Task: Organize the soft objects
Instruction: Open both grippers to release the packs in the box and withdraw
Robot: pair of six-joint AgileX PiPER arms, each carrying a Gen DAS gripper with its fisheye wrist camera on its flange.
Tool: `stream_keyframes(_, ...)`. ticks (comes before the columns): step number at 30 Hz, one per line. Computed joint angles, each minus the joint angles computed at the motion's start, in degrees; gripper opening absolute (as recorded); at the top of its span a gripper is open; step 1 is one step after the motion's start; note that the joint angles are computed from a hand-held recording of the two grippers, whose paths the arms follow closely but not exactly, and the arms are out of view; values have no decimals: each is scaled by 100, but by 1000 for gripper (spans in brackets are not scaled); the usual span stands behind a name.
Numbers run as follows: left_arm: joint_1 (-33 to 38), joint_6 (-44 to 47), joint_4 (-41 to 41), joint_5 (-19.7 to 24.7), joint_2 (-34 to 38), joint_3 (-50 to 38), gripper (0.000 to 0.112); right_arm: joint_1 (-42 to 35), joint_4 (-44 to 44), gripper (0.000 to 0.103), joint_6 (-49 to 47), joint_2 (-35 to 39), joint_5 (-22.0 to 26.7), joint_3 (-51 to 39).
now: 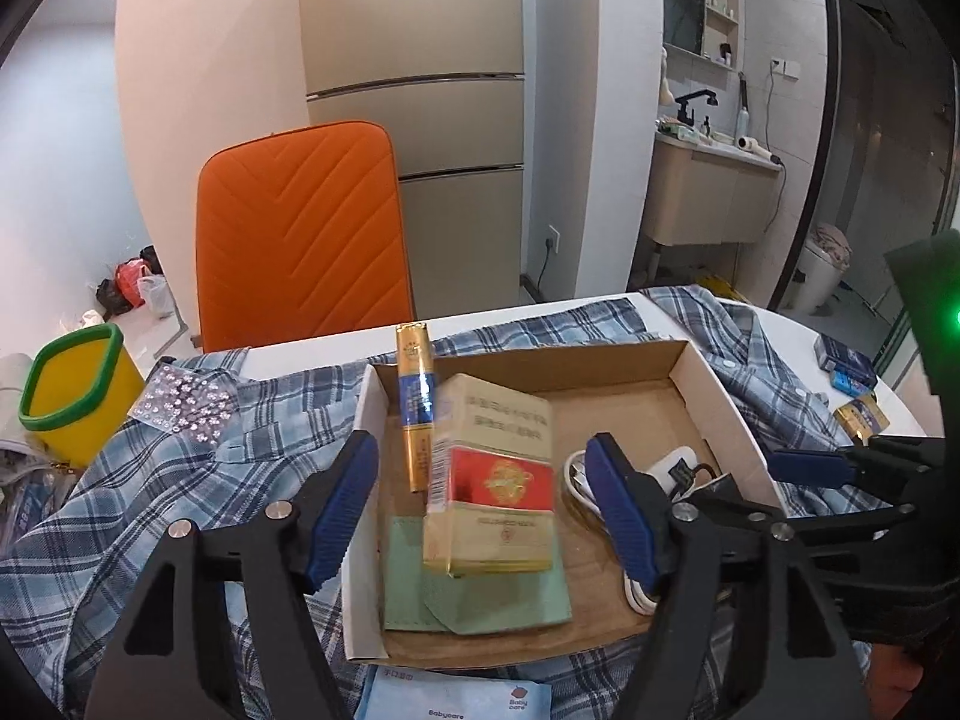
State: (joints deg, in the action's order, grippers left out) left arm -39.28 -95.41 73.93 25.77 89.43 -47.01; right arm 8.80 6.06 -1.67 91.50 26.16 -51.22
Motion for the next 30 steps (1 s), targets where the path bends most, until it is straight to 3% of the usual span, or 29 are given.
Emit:
stream_keyframes(8,36,-36,-34,85,-417,140,70,-89,99,66,-85,-325,61,48)
stream_keyframes(15,-216,17,-99,467,-1021,301,70,-92,113,66,-73,-934,199,182)
stream_keyframes(21,-665,-117,58,1101,-1767,577,76,44,-228,66,264,-1730,307,420)
stream_keyframes(26,-1260,-476,380,1838,-2360,841,102,93,-237,66,282,-2475,379,632)
stream_keyframes(28,-1603,-622,540,2233,-2528,948,102,101,-241,66,327,-2795,301,757)
stream_keyframes(30,-1883,-625,586,2499,-2701,1047,102,229,-479,76,569,-3223,126,962)
